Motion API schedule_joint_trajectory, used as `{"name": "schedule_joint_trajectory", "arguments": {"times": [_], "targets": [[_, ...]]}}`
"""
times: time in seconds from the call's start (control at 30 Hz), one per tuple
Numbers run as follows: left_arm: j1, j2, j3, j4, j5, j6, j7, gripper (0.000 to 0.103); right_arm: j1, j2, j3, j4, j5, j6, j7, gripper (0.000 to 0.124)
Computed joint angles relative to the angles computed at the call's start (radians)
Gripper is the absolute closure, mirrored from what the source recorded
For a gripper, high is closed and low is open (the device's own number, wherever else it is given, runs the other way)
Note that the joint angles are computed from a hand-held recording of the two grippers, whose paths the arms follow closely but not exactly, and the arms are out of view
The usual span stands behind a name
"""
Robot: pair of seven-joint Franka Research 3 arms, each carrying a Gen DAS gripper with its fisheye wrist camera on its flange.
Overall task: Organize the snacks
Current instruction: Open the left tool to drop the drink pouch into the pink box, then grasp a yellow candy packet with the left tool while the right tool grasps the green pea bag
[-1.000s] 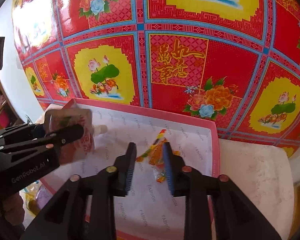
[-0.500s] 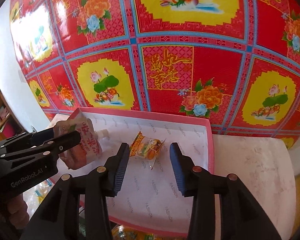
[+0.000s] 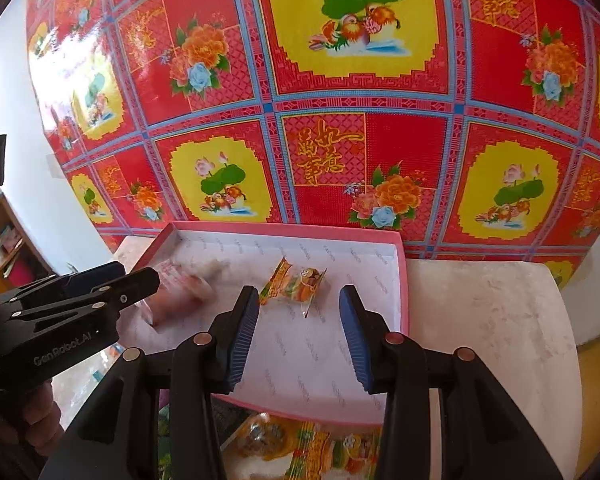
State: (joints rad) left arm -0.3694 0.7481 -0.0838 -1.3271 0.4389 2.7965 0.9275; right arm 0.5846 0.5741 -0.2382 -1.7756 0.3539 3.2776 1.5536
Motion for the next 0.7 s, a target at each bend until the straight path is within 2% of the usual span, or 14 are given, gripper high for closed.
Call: {"name": "schedule_joint_trajectory", "arguments": {"times": [0.7], "targets": [[0.005,-0.163,0.019,-0.239,0.064,0.055,-0.108,0.056,0.077,-0.107,-0.019,-0.165,0.115,0.073,-0.080,0.081]]}}
